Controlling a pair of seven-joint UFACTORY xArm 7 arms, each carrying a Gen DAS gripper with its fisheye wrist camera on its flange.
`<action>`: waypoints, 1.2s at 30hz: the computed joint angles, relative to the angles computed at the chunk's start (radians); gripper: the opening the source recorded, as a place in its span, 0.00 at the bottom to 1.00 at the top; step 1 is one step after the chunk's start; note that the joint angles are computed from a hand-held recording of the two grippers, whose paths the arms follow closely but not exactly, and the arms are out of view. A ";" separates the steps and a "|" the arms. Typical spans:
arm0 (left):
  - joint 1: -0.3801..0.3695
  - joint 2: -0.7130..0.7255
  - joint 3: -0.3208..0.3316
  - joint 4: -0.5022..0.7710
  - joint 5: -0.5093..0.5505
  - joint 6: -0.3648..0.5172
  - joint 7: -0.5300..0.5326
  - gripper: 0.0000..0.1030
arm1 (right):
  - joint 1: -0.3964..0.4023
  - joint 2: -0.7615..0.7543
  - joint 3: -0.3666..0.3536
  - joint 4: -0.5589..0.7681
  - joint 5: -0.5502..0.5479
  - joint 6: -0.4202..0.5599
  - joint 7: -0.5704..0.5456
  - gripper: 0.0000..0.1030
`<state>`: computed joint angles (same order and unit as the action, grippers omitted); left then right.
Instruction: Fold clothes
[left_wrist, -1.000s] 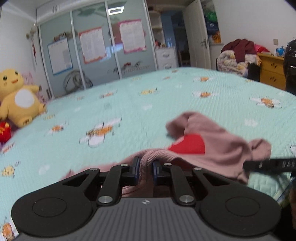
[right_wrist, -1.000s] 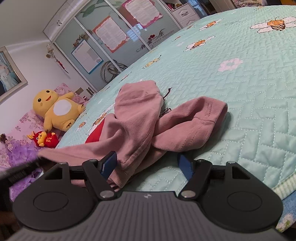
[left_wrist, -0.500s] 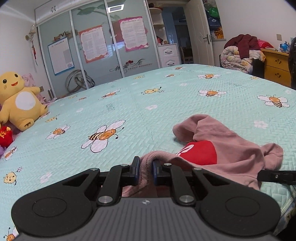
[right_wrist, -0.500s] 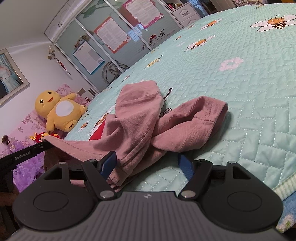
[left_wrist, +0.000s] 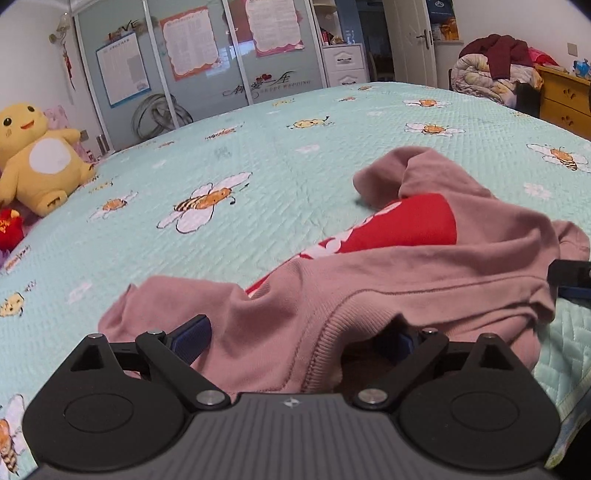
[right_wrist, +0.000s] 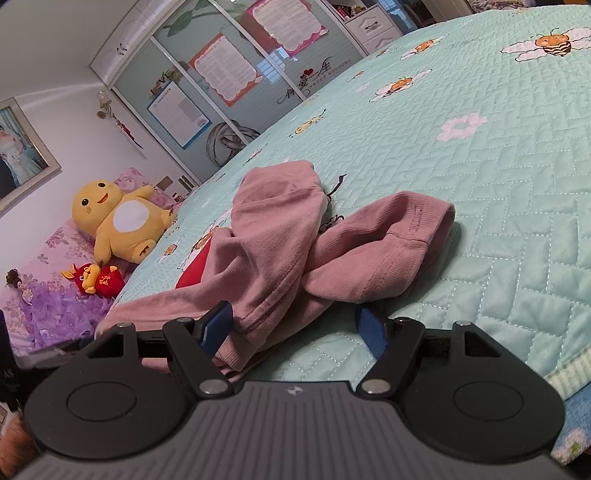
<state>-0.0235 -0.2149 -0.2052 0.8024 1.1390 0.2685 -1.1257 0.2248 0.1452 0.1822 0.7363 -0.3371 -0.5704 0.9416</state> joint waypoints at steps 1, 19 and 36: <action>0.002 0.002 0.001 -0.002 0.002 -0.006 -0.008 0.95 | 0.002 -0.001 0.000 -0.001 0.004 0.000 -0.004 0.71; -0.025 0.013 0.000 0.011 -0.062 0.043 0.028 0.96 | 0.014 0.008 -0.001 0.001 0.046 -0.003 -0.062 0.72; -0.035 -0.005 -0.009 -0.008 -0.101 0.079 0.047 0.97 | 0.038 0.009 -0.001 0.005 0.098 0.006 -0.113 0.77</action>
<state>-0.0586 -0.2195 -0.2139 0.7945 1.0380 0.3478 -1.0792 0.2629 0.1540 0.1813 0.7416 -0.2393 -0.5641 0.8286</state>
